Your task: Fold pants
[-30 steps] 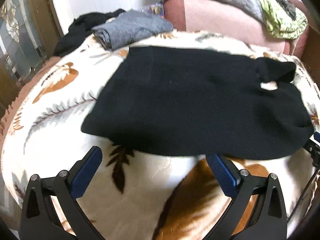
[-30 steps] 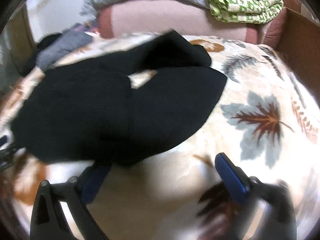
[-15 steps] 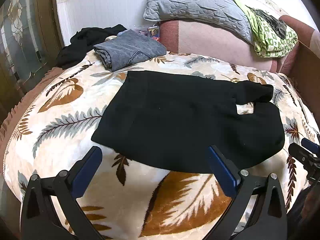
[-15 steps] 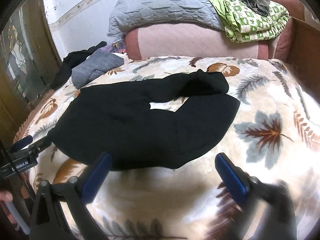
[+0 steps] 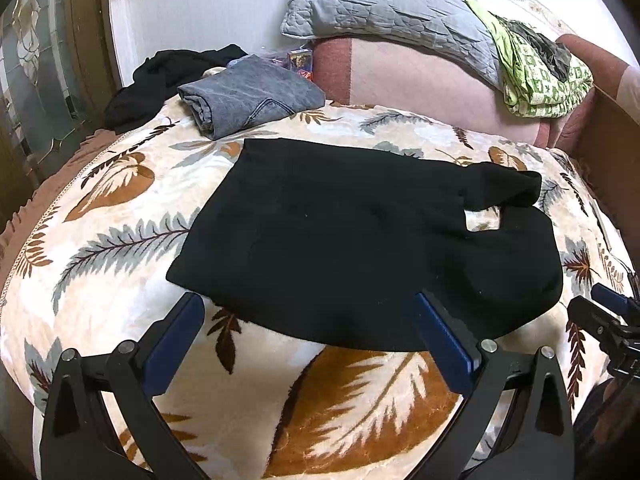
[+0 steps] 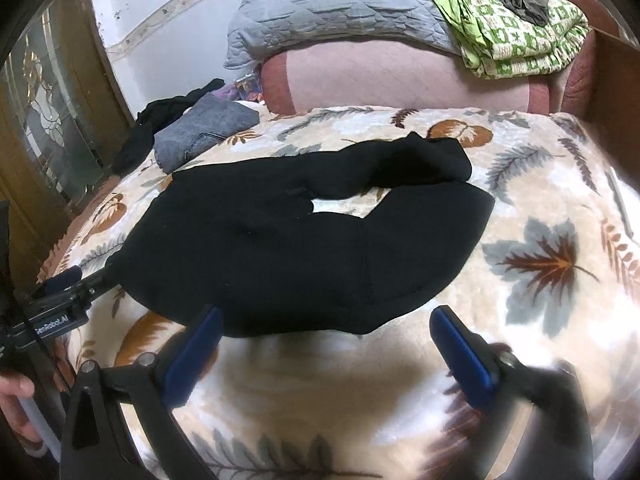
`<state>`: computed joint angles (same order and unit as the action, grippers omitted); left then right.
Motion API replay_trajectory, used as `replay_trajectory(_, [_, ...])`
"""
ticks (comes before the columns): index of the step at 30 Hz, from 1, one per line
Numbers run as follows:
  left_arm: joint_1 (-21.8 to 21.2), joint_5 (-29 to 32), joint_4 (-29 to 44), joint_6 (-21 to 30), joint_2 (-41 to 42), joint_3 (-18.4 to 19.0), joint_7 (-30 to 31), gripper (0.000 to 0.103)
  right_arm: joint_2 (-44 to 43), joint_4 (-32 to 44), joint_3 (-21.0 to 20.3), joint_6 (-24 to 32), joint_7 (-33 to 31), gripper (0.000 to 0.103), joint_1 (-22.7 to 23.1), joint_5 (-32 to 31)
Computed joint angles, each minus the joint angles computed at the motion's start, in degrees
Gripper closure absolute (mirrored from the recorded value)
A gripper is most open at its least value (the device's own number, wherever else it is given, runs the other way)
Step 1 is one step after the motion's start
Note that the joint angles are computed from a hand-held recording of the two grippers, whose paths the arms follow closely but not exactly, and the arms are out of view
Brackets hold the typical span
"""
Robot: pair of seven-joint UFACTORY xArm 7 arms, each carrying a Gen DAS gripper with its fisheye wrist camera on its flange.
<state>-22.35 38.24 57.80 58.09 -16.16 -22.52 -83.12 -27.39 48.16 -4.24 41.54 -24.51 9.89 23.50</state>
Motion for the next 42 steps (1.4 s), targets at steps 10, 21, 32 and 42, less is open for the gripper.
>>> replay_trajectory(10, [0.13, -0.26, -0.29, -1.81, 0.58, 0.82, 0.19, 0.0, 1.57, 0.21, 0.5, -0.87, 2.18, 0.0, -1.29, -2.44])
replay_trajectory(21, [0.51, -1.25, -1.42, -3.34, 1.09, 1.45, -0.13, 0.0, 3.39, 0.72, 0.63, -0.63, 1.89, 0.0, -1.71, -2.05])
replay_trajectory(32, [1.12, -3.58, -5.06, -7.2, -0.59, 2.79, 0.13, 0.0, 6.87, 1.93, -0.04, -1.21, 2.21, 0.001, -3.19, -1.34])
replay_trajectory(42, [4.83, -10.65, -13.62, -18.96, -4.76, 4.5, -3.45, 0.0, 17.17, 9.69, -2.68, 1.03, 2.11, 0.003, -7.55, 7.27])
